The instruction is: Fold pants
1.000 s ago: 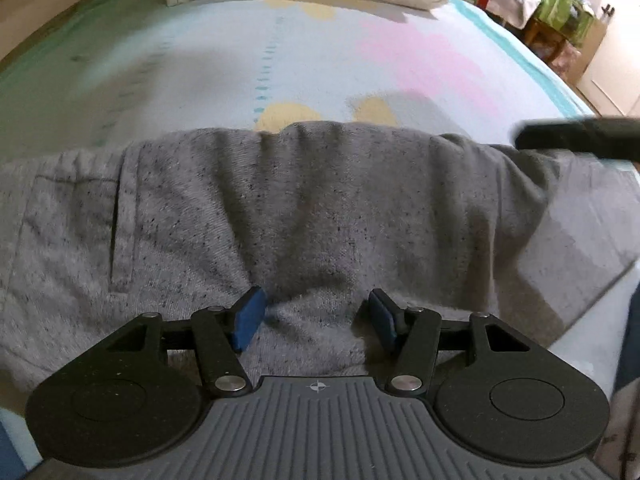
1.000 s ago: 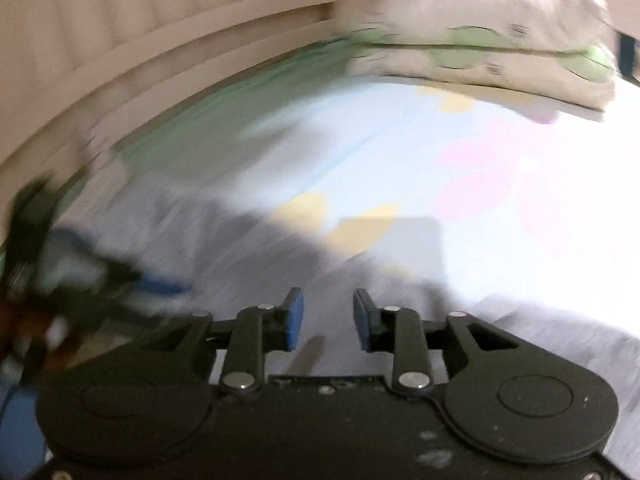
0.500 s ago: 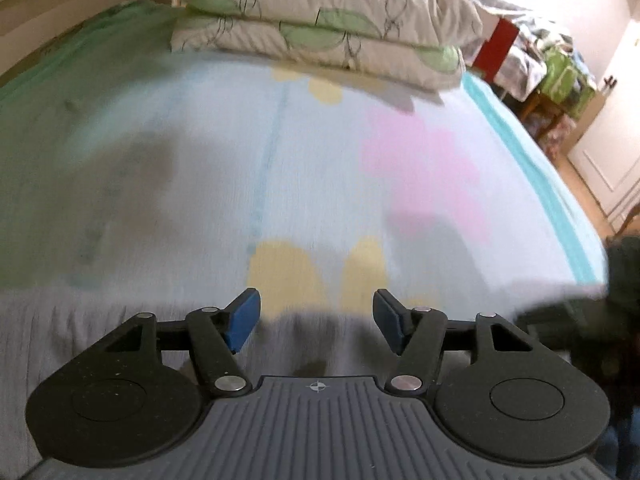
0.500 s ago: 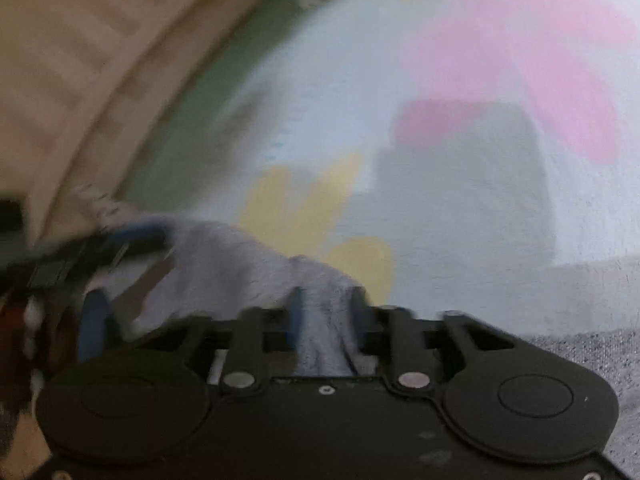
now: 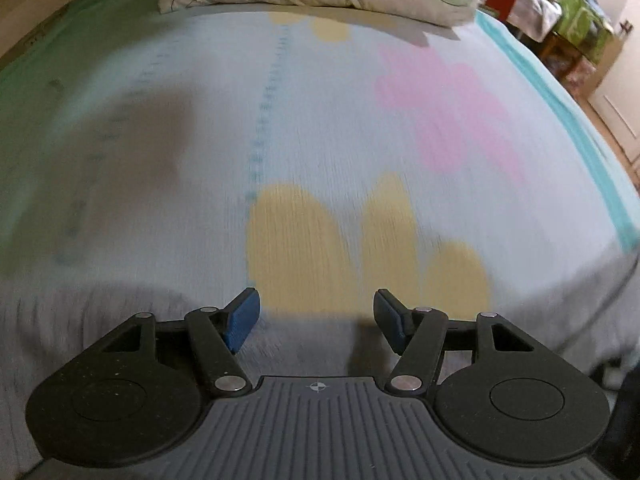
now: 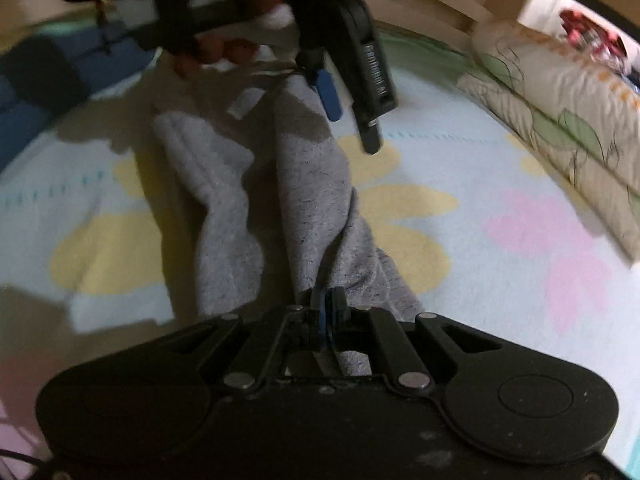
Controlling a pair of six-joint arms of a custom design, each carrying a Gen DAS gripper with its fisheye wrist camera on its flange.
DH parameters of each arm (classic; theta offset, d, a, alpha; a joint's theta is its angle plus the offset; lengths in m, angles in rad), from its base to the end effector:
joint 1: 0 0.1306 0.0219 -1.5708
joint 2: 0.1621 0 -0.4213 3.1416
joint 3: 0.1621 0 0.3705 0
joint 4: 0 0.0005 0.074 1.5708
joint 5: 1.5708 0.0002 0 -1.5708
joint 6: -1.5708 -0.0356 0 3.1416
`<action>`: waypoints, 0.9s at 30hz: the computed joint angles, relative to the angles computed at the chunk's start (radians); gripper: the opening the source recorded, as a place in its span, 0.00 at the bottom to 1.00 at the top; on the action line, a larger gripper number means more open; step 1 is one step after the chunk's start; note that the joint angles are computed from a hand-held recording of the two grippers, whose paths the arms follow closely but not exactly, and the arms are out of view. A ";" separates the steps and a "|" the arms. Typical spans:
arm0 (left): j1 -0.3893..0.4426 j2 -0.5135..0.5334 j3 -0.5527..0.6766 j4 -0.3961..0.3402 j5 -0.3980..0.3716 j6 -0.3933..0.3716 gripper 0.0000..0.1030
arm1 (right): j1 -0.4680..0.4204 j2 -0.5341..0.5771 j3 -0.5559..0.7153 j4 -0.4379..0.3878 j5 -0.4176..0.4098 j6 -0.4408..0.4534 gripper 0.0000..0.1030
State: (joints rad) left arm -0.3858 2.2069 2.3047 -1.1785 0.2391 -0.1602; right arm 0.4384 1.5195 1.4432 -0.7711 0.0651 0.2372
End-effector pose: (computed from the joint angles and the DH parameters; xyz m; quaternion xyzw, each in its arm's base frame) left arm 0.6853 -0.2880 0.3649 0.2876 0.9197 -0.1421 0.2263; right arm 0.4632 0.2140 0.4388 -0.2989 0.8858 0.0052 0.3549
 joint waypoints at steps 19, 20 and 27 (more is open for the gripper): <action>0.010 -0.313 -0.619 0.464 0.037 -0.011 0.60 | -0.137 0.202 0.323 -0.095 -0.343 -0.382 0.54; 0.010 -0.317 -0.630 0.477 0.039 -0.013 0.60 | -0.134 0.225 0.347 -0.108 -0.357 -0.380 0.54; 0.012 -0.334 -0.671 0.529 0.049 -0.011 0.60 | -0.107 0.334 0.492 -0.211 -0.435 -0.380 0.33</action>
